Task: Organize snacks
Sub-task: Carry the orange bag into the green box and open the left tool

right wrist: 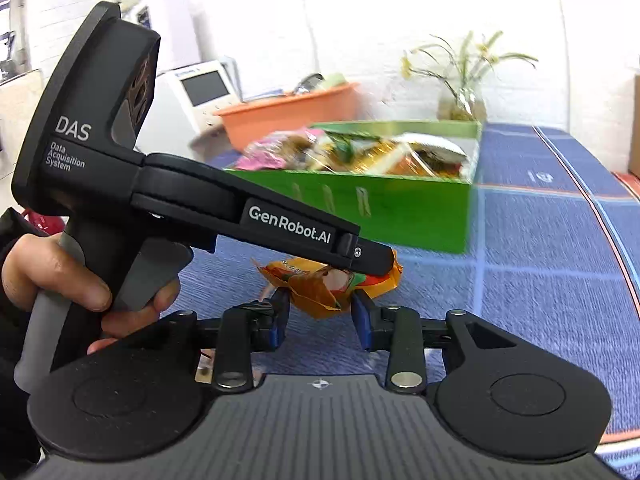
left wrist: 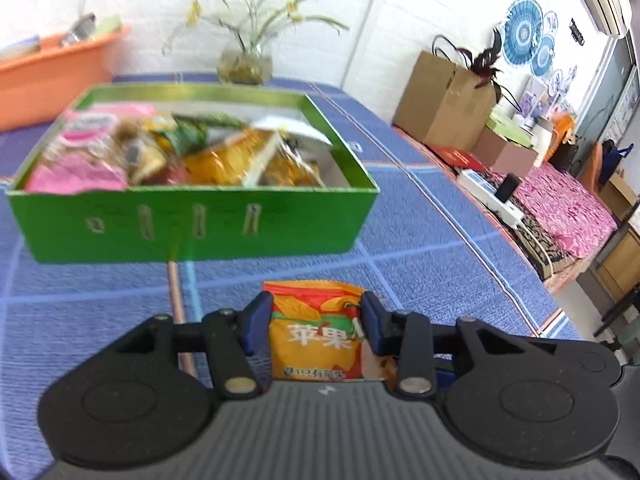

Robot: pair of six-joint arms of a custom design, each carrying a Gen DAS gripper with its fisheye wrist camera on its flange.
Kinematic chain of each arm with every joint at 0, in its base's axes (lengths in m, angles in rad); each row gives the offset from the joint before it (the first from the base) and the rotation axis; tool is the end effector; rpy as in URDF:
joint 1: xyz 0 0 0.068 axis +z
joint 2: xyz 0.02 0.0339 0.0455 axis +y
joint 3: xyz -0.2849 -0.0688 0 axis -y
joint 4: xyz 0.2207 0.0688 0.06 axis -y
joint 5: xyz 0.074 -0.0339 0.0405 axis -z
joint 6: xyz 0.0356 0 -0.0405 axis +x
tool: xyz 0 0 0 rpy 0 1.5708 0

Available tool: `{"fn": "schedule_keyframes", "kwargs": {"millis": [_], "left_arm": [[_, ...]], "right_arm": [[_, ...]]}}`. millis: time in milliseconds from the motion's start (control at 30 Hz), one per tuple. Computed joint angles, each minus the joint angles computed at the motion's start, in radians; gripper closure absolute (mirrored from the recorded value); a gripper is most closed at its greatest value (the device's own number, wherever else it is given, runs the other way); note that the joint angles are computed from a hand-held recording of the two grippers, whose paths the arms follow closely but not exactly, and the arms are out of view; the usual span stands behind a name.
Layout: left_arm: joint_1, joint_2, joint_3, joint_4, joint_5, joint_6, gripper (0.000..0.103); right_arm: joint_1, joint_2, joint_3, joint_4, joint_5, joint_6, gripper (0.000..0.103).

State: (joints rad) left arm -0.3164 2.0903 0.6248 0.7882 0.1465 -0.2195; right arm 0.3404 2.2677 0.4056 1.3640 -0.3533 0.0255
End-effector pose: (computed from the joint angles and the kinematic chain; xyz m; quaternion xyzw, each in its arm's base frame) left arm 0.3114 -0.1074 0.0792 0.0751 0.8969 -0.1777 0.3980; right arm 0.2705 0.1089 0.0520 -0.2214 0.8217 0.2401 0.4672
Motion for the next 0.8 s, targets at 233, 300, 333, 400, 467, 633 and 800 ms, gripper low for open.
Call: {"fn": "schedule_keyframes", "kwargs": {"millis": [233,300,333,400,467,633,800], "left_arm": [[0.032,-0.083,-0.15,0.108,-0.127,0.022,0.063],[0.089,-0.111,-0.19,0.137,-0.103,0.007,0.063],[0.117,-0.128,-0.202,0.142,-0.087,0.003,0.063],[0.158,-0.165,-0.211,0.139,-0.069,-0.001,0.063],[0.185,-0.201,-0.203,0.124,-0.057,0.0,0.063],[0.228,-0.22,-0.116,0.093,-0.001,-0.046,0.063],[0.189,-0.162,-0.042,0.071,-0.038,-0.059,0.063]], "right_arm": [[0.073,-0.072,0.121,-0.221,-0.046,-0.085,0.042],[0.113,-0.088,0.146,-0.243,-0.033,-0.123,0.042],[0.127,-0.091,0.158,-0.242,-0.029,-0.14,0.042],[0.151,-0.096,0.175,-0.226,-0.017,-0.168,0.042],[0.164,-0.108,0.185,-0.208,0.0,-0.186,0.043],[0.131,-0.074,0.236,-0.106,-0.015,-0.137,0.044],[0.095,-0.001,0.271,-0.046,-0.032,-0.039,0.046]]}}
